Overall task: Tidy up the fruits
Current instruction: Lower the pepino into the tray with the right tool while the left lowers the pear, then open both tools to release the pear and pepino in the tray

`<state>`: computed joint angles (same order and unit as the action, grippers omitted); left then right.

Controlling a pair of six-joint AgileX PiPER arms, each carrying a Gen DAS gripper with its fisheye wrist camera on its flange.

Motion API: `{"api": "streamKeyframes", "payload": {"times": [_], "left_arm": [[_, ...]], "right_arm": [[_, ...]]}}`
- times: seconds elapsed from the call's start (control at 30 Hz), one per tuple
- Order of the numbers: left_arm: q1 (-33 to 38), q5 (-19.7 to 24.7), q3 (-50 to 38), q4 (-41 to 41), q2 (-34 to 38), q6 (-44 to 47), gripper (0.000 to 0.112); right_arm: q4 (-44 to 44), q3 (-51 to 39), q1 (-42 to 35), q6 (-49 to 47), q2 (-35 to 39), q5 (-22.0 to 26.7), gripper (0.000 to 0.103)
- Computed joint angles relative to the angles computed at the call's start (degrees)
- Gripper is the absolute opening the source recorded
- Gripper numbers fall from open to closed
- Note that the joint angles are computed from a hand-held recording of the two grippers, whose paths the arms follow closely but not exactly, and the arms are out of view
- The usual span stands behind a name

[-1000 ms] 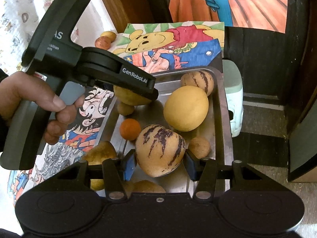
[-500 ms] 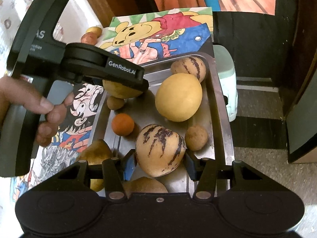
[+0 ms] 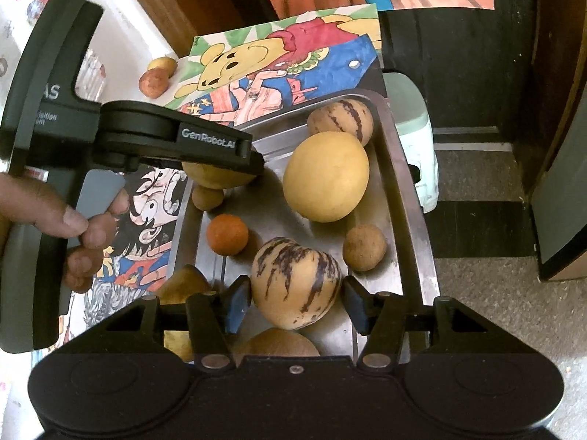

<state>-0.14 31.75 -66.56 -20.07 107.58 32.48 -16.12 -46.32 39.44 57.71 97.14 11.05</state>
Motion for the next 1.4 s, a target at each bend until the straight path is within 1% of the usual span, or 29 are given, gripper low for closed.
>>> {"api": "streamKeyframes", "payload": {"times": [0.13,0.27,0.47,0.6,0.7,0.87,1.1,1.3,1.4], "left_arm": [[0.3,-0.3,0.5,0.1,-0.7,-0.2,0.062],[0.7,-0.5,1.0,0.5,-1.4,-0.6,0.066],[1.6,-1.3,2.7,1.7,-3.0,-2.4,0.073],[2.5,-2.0,4.3,1.9,-4.7,-3.2,0.081],[2.8,-2.6,5.4,2.3,-5.9,-4.0,0.083],[3.5,-3.5,7.7,4.2,-8.3,-6.9,0.089],[4.0,-4.7,11.7,8.0,-12.4,-12.0,0.097],[5.2,-3.3,14.7,10.1,-16.3,-17.2,0.1],[5.3,-3.4,17.0,13.0,-18.8,-20.9,0.101]], "right_arm": [[-2.0,0.4,0.2,2.5,-0.4,0.0,0.058],[-5.9,0.9,0.7,6.9,-1.1,0.2,0.06],[-8.5,1.5,1.3,10.0,-1.9,0.0,0.066],[-10.8,1.9,1.7,12.3,-2.9,0.3,0.069],[-12.4,2.3,2.1,13.7,-3.6,0.5,0.073],[-13.3,2.7,2.5,14.2,-5.3,1.3,0.081],[-15.7,2.9,3.0,16.3,-7.2,3.0,0.088],[-20.3,3.7,4.0,22.1,-9.2,5.4,0.096],[-21.2,4.2,4.3,23.3,-10.4,6.3,0.098]]}}
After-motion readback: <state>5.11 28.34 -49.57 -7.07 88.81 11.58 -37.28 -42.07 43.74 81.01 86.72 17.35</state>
